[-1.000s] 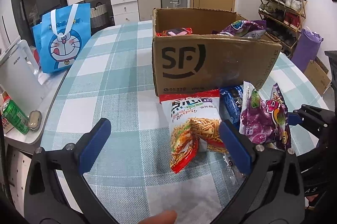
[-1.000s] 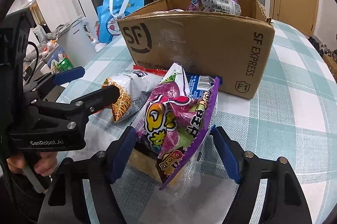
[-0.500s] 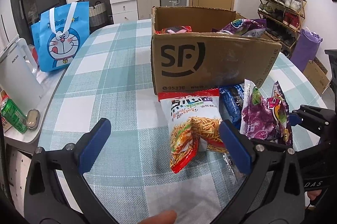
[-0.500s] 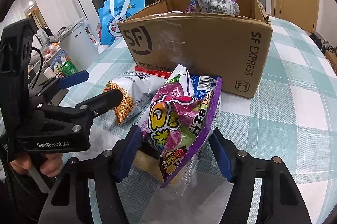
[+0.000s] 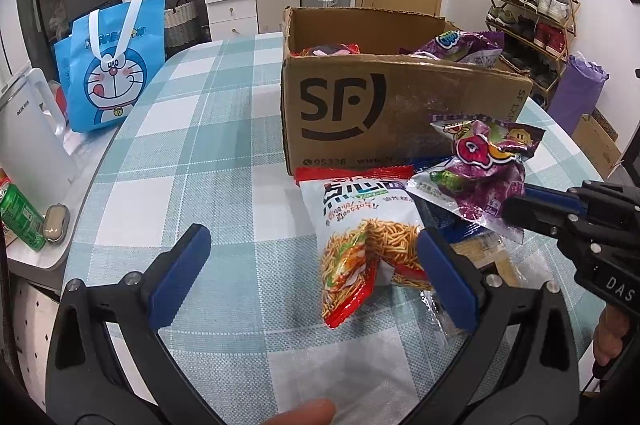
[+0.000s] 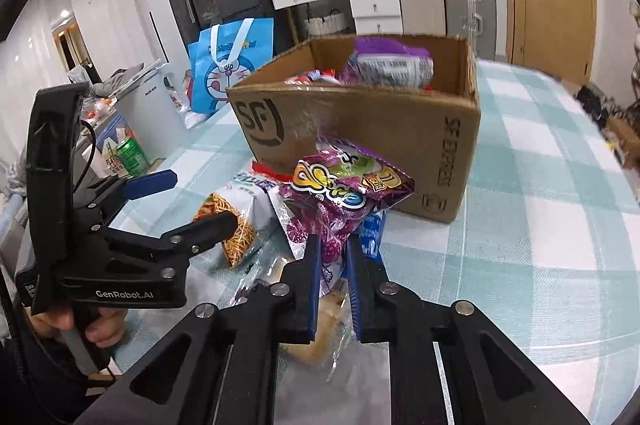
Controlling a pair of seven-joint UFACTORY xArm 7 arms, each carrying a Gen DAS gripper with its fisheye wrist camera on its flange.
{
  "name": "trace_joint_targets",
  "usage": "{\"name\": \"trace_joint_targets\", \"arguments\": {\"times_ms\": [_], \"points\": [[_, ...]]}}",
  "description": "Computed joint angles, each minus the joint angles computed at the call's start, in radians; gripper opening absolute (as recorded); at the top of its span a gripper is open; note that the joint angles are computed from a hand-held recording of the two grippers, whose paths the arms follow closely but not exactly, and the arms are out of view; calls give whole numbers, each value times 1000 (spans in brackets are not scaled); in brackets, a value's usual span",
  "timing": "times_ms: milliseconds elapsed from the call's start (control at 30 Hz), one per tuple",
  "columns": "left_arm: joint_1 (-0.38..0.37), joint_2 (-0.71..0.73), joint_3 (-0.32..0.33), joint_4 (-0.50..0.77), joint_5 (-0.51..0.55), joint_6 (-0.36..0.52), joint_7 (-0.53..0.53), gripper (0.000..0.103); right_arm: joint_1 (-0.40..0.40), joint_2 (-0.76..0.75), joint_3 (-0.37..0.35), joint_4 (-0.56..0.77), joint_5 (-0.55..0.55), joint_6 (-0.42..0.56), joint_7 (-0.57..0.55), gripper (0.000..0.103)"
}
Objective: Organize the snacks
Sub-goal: 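Close the right tool on the pink-purple candy bag, then lift the candy bag with right tool while left tool grasps the white noodle bag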
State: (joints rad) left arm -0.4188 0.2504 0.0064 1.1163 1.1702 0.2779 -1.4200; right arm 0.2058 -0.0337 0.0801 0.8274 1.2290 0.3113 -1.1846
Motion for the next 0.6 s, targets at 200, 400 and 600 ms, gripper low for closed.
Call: {"name": "trace_joint_targets", "arguments": {"times_ms": [200,400,600], "points": [[-1,8,3,4,3,-7,3,103,-22,26,-7,20,15,36,21,48],[-7,21,7,8,3,-22,3,103,-45,69,0,65,73,58,34,66],[-23,40,14,21,0,-24,27,103,-84,115,4,121,150,151,42,73]]}}
